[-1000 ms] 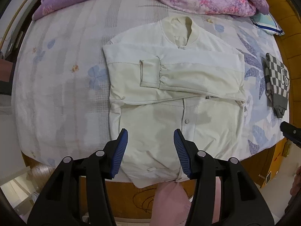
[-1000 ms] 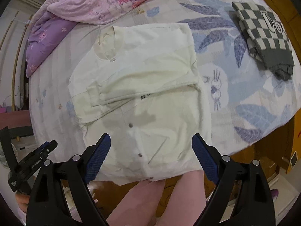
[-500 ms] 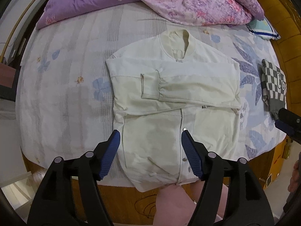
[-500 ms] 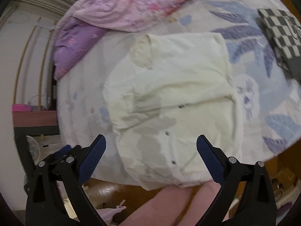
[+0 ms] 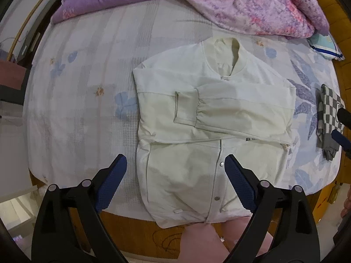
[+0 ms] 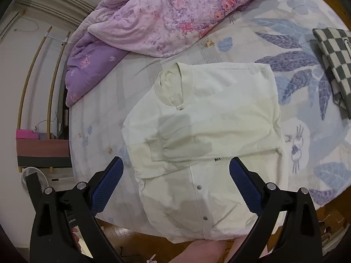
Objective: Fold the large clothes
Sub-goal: 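Open both grippers and pull back to view the jacket, then move both grippers to the jacket's side edge to grasp it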
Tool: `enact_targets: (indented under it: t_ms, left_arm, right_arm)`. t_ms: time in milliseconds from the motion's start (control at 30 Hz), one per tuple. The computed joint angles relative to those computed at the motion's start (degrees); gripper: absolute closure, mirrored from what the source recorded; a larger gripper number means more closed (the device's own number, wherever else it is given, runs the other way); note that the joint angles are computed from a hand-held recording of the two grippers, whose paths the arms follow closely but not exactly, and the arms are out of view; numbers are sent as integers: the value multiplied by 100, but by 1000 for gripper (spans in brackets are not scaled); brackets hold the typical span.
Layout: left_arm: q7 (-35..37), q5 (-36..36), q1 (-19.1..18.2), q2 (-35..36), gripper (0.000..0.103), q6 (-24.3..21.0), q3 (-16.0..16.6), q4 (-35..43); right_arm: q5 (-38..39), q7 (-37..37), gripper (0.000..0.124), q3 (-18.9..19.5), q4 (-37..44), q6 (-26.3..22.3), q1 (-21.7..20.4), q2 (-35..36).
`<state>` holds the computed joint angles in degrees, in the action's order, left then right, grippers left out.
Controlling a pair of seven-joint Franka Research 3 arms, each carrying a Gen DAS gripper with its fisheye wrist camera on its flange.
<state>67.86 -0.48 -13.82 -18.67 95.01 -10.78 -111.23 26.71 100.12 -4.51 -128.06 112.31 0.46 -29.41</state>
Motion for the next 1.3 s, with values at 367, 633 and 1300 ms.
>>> enact_targets:
  t_ms: [367,633,1300]
  left_arm:
    - [41,40,306,1269,12,153,98,661]
    - [161,-728,872,2289,12,1053,309,1064]
    - [1035,158,1349,4304,12,2022,170,1603]
  right_arm:
    - [-322,-389,30,-101,791,122,-132,1409]
    - [-356,-902,30,-257,1422,-134,-404,2635]
    - [-785,-1423,29,-315,2813,117,-874,4875]
